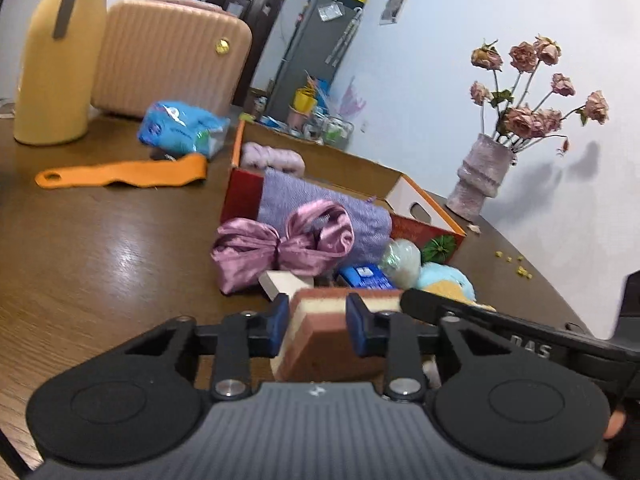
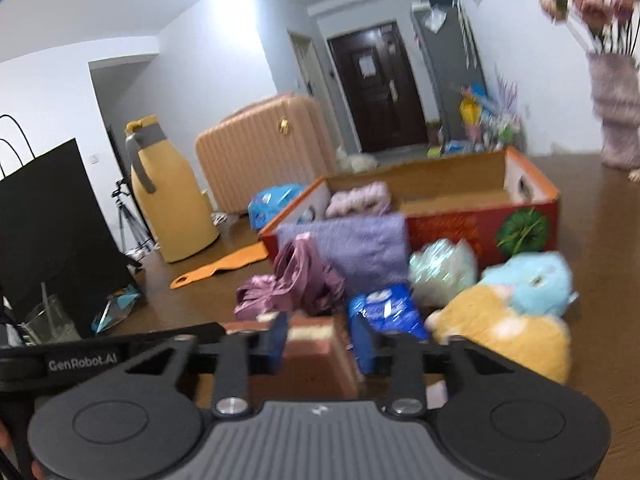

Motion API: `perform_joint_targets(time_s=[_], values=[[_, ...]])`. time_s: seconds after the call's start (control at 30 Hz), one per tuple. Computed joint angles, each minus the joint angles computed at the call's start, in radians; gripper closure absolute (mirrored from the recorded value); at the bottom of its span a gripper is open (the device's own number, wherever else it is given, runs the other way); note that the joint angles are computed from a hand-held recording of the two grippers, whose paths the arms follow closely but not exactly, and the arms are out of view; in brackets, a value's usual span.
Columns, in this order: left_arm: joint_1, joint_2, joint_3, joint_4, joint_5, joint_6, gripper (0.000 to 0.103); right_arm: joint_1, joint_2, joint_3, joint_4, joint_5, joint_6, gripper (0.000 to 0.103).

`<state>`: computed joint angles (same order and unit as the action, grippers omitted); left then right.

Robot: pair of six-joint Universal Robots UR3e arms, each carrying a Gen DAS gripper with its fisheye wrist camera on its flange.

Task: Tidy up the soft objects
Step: 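Carry the sponge pad into the box beside the headband and release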

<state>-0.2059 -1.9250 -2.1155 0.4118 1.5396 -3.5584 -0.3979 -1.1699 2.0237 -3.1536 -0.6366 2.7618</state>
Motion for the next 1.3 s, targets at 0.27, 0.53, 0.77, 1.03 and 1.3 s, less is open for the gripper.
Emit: perform_joint_targets(time_s=[0.27,0.53,0.77,1.03,1.3], values=[[0.032,0.147,-0.368,0.224,-0.129,0.023,0.065,-0.184,-0.365,0.371,0.391,0.128,-0.494,0.077],[0.069,0.18,-0.438,0.239,-0.16,0.005,0.052,-0.27,-0.51,0.425,0.68,0.15,-0.677,0.058],[0.075,0.126,-0.397,0.2,-0.181,-0.019,0.068,-0.16,-0.361,0.382,0.433,0.083,-0.496,0.069],[0.101,0.121,-0.439,0.256,-0.207,-0.04,0.071,-0.173,-0.353,0.385,0.449,0.089,-0.513,0.076],[0.092,0.193,-0.372,0.218,-0.199,-0.049,0.072,-0.185,-0.402,0.37,0.437,0.13,-0.471,0.077]])
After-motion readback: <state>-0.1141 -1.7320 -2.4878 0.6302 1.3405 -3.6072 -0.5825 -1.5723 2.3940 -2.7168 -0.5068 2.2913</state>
